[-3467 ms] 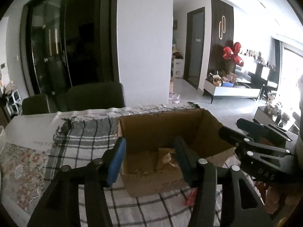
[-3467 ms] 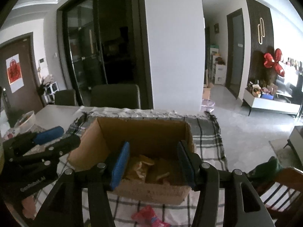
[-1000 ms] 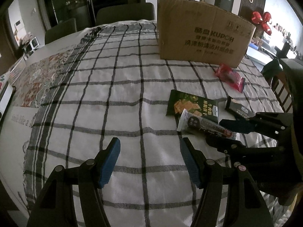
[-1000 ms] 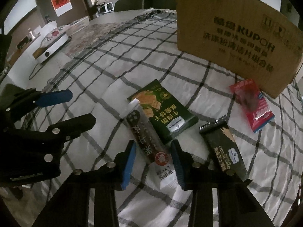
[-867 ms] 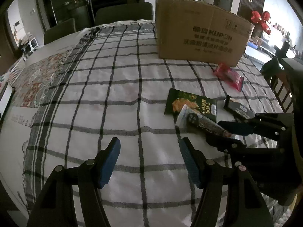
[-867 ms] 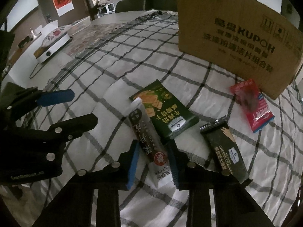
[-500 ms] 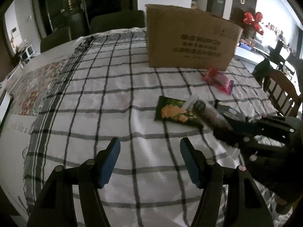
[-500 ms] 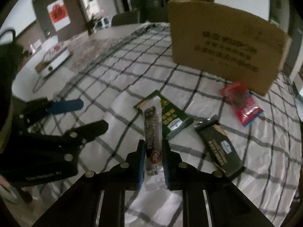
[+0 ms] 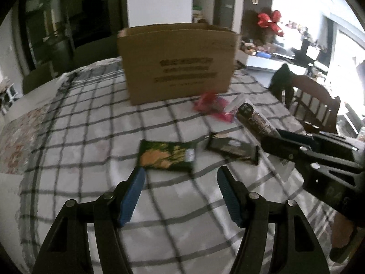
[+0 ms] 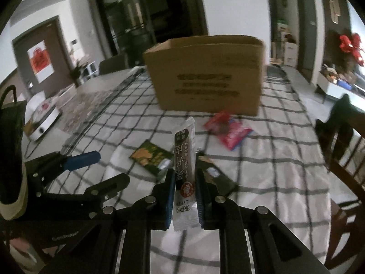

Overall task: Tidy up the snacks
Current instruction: 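Lift the stick snack with the right tool while the left tool approaches the green cracker pack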

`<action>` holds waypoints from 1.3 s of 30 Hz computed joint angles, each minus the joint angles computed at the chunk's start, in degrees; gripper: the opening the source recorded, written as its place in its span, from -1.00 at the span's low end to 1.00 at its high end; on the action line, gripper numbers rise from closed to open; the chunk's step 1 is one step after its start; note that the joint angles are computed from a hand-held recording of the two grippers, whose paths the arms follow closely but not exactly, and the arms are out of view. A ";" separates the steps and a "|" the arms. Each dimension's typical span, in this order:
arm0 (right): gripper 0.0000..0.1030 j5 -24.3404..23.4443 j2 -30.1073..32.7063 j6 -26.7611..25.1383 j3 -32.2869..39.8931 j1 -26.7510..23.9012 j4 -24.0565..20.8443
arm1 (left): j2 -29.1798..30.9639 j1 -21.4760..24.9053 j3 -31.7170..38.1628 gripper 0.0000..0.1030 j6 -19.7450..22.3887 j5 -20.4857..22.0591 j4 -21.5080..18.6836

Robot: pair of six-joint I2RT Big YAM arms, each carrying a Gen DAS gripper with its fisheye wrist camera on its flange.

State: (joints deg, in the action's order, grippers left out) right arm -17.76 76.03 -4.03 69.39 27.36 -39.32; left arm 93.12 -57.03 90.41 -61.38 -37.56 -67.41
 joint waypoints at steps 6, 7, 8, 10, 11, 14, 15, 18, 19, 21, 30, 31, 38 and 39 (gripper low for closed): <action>-0.65 1.01 -1.15 2.11 -1.43 -2.57 1.32 | 1.83 0.70 1.44 0.26 4.15 1.27 4.29; -0.65 1.16 -1.31 2.28 -1.63 -2.92 1.57 | 2.03 0.78 1.50 0.27 4.90 1.36 5.01; -0.65 1.18 -1.44 2.53 -1.81 -3.11 1.79 | 2.16 0.81 1.60 0.27 5.05 1.06 5.04; -0.65 1.18 -1.51 3.40 -2.01 -3.33 2.18 | 1.92 0.87 1.10 0.32 5.54 0.56 5.87; -0.65 1.46 -1.50 3.83 -2.11 -3.28 2.44 | 1.58 0.90 0.47 0.45 5.87 0.23 6.73; -0.65 2.12 -1.42 5.31 -2.42 -2.75 3.62 | 0.65 0.82 -1.16 0.67 6.31 -1.86 8.04; -0.65 2.20 -1.45 5.67 -2.61 -2.62 4.06 | 0.42 0.88 -1.64 0.70 6.65 -2.41 8.48; -0.65 2.84 -1.12 6.73 -2.97 -1.76 5.82 | -0.12 1.50 -3.13 0.79 8.03 -3.13 9.53; -0.65 3.03 -0.81 6.87 -2.84 -1.50 6.12 | -0.16 1.79 -3.51 0.80 8.62 -3.25 9.60; -0.65 3.66 -0.02 7.41 -2.42 -0.96 6.57 | -0.20 2.49 -4.13 0.81 9.55 -3.18 9.46; -0.65 6.48 2.93 9.65 -1.98 1.83 9.03 | -1.84 5.56 -8.70 0.83 12.59 0.08 13.43; -0.65 6.28 3.31 9.57 -1.93 1.91 8.93 | -1.61 5.84 -8.84 0.83 12.71 0.95 13.55; -0.65 5.41 5.77 10.67 -0.81 1.82 8.40 | -0.33 7.22 -8.77 0.83 12.42 3.36 13.41; -0.65 5.64 5.96 10.69 -0.73 1.92 8.44 | -0.38 7.48 -8.92 0.83 12.15 4.13 13.70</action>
State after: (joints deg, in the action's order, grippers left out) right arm -12.12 81.99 6.67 68.66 29.29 -30.87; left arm 92.74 -49.55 81.49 -49.23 -33.43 -53.70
